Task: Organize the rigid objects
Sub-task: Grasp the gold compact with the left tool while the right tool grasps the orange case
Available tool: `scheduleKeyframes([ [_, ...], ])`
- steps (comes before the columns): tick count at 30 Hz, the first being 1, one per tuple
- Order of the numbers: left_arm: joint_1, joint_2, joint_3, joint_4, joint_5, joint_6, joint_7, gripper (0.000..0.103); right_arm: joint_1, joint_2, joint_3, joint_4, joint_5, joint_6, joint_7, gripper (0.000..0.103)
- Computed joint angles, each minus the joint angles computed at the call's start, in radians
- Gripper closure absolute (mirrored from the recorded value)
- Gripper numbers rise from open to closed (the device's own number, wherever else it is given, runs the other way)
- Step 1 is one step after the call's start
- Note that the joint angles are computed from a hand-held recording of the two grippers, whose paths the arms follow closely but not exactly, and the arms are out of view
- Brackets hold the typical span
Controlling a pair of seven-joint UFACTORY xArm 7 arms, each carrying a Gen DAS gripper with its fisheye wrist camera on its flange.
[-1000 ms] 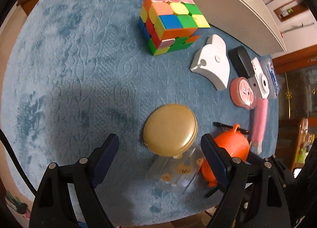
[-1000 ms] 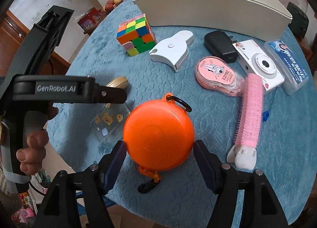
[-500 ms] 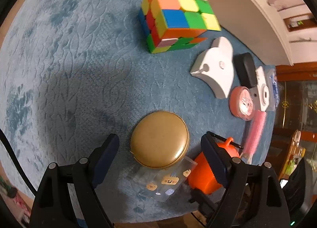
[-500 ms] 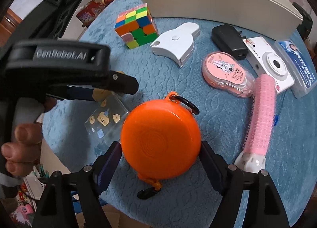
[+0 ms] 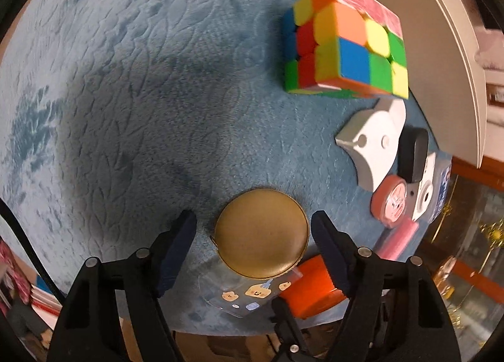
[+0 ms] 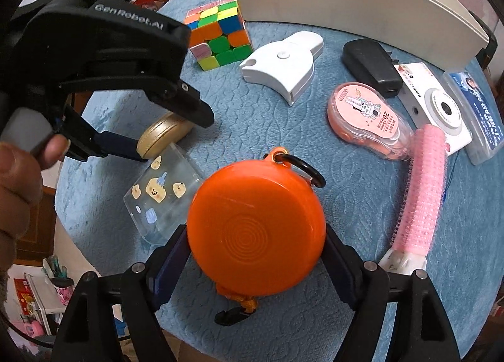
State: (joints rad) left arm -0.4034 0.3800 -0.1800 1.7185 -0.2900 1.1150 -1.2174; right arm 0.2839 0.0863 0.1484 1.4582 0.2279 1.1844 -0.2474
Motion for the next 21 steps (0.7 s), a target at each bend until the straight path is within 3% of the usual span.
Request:
scheduleKeyframes([
  [4,0.016,-0.001,0.0,-0.006,-0.025,0.012,0.006,0.027,0.002,0.0,0.001,-0.003,-0.001,0.001,0.0,0.022],
  [8,0.003,0.055,0.001,0.093,0.002,0.096,-0.006,0.043,0.008,-0.006,0.004,-0.017,-0.008,-0.013,0.007,0.022],
  [12,-0.01,0.107,0.003,0.179,0.022,0.15,0.004,0.044,0.009,-0.016,0.004,-0.028,-0.004,-0.017,0.003,0.023],
  [18,-0.009,0.081,0.007,0.145,0.027,0.128,0.037,0.044,0.004,-0.038,-0.001,-0.045,0.009,-0.026,-0.003,0.023],
  [21,-0.03,0.1,0.013,0.233,0.072,0.191,0.036,0.044,-0.005,-0.047,-0.007,-0.041,0.027,-0.018,-0.001,0.023],
])
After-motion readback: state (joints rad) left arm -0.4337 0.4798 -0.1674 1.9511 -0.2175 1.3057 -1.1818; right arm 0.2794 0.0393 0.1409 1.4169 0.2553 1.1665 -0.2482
